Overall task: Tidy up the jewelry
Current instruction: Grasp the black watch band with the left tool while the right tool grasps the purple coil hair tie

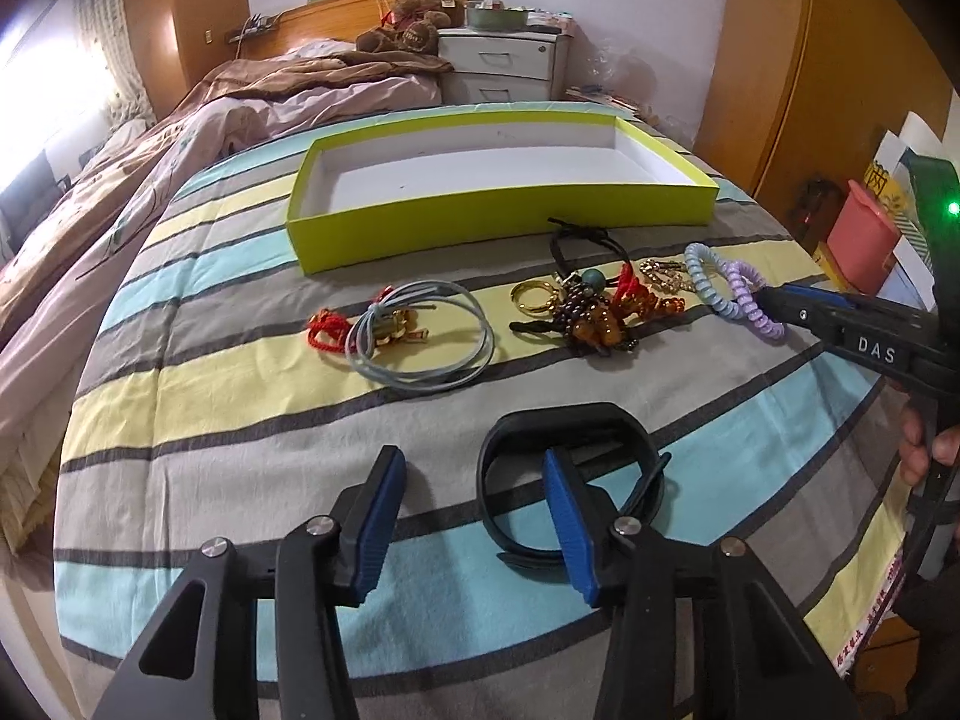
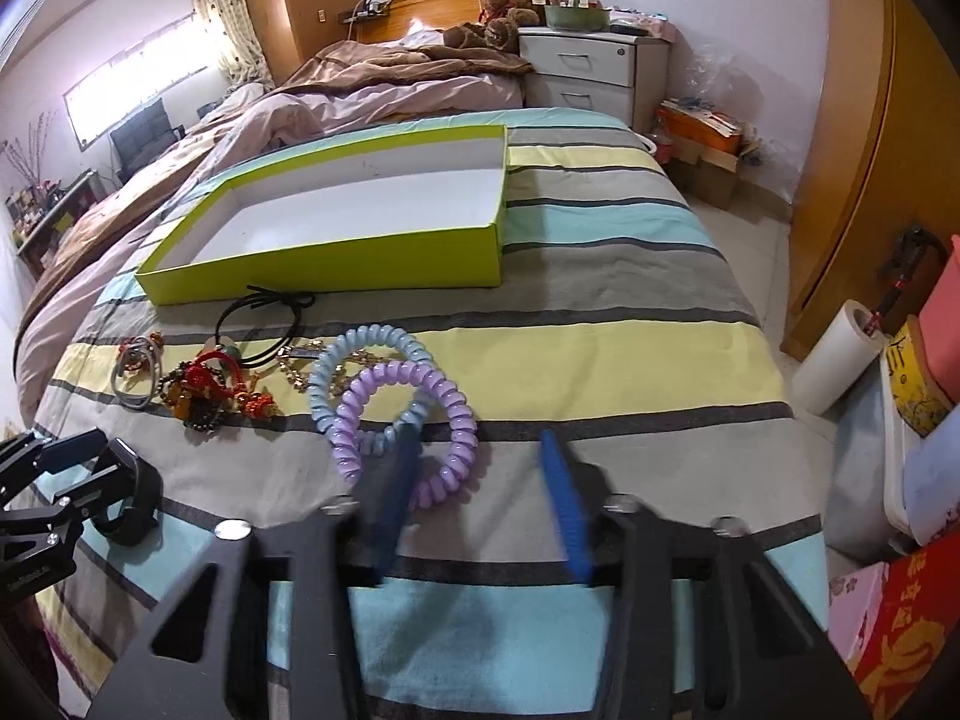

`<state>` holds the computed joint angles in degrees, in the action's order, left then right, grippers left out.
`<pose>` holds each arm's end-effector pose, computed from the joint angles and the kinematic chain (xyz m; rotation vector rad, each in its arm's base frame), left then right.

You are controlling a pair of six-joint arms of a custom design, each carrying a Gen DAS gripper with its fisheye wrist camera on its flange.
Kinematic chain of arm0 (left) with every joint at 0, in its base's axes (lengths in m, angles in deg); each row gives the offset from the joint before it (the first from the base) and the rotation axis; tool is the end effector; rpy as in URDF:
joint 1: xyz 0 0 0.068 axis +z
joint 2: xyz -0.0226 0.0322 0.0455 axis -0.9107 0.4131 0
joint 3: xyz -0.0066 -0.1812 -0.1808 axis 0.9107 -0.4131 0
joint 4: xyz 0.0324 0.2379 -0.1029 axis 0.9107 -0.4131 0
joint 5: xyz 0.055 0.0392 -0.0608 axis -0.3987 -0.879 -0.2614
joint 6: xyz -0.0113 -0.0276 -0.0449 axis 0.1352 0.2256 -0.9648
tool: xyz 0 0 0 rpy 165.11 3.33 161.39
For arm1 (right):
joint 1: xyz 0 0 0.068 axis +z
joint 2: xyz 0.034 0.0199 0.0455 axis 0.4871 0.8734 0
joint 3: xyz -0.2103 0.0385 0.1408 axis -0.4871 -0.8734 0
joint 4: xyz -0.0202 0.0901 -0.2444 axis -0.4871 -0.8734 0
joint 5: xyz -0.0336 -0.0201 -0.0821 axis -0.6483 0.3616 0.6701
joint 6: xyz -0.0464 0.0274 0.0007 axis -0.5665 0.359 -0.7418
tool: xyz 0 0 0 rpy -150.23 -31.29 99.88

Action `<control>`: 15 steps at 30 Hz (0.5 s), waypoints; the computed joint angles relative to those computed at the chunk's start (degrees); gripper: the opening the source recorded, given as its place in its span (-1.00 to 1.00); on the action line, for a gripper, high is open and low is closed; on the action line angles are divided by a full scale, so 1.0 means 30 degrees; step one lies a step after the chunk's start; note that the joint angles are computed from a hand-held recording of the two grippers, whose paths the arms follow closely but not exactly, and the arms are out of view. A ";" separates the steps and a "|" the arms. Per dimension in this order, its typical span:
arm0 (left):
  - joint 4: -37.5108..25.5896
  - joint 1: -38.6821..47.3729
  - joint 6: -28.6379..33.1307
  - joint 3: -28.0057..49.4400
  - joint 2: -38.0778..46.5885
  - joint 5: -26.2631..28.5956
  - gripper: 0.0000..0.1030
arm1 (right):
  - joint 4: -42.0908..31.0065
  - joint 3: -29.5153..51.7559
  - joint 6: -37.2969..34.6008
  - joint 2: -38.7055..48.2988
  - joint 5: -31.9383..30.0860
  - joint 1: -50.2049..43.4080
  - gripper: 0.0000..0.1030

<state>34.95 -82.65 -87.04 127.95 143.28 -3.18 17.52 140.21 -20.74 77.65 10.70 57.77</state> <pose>0.2903 -0.0882 0.1087 0.2894 2.5213 -0.1097 0.3274 0.1727 0.0881 -0.1032 2.4715 0.1888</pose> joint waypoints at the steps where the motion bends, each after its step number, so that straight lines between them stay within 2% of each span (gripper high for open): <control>1: 0.0083 0.0009 0.0096 -0.0002 0.0012 0.0088 -0.34 | 0.0044 -0.0033 0.0004 -0.0024 -0.0177 -0.0065 -0.53; 3: 0.0117 0.0129 0.0036 0.0065 0.0080 0.0357 -0.61 | 0.0110 -0.0096 -0.0046 -0.0049 -0.0286 -0.0123 -0.65; 5: 0.0226 0.0070 -0.0067 0.0031 0.0076 0.0404 -0.70 | 0.0157 -0.0125 0.0113 -0.0061 -0.0285 -0.0105 -0.80; 7: 0.0283 0.0037 -0.0123 -0.0005 0.0043 0.0508 -0.81 | 0.0260 -0.0204 0.0148 -0.0085 -0.0329 -0.0075 -0.80; 15: 0.0643 0.0456 -0.0493 -0.0260 -0.0337 0.1143 -0.89 | 0.0811 -0.0983 0.0617 -0.0866 -0.0321 -0.0012 -0.81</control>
